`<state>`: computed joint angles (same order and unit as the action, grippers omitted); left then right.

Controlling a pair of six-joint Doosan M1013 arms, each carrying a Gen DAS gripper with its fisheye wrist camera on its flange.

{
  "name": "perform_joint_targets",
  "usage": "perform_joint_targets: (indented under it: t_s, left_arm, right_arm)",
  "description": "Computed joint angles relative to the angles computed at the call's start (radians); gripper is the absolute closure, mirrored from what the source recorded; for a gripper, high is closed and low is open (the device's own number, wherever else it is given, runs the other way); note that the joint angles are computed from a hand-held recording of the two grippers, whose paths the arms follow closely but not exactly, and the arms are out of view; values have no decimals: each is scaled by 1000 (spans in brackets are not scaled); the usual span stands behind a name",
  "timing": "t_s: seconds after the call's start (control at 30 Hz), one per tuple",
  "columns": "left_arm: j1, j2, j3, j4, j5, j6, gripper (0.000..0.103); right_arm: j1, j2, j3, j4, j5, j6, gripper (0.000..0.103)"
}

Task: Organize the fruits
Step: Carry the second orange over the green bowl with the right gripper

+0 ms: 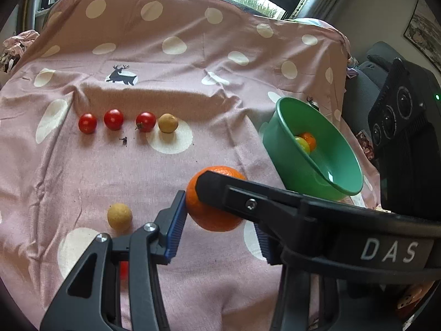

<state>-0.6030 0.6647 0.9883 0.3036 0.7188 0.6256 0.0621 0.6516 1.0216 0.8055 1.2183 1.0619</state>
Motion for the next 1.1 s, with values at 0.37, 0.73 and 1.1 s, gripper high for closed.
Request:
perform_joint_targets:
  t_s: [0.37, 0.73, 1.1]
  left_arm:
    - [-27, 8, -54, 115, 2, -16, 57]
    - [-42, 83, -202, 62, 55, 103, 57]
    - [-52, 189, -407, -36, 140, 256, 57]
  right_arm:
    - [-27, -47, 42, 87, -56, -106, 57]
    - [-69, -51, 44, 131, -95, -88, 57]
    - [-117, -50, 50, 176, -132, -58, 57]
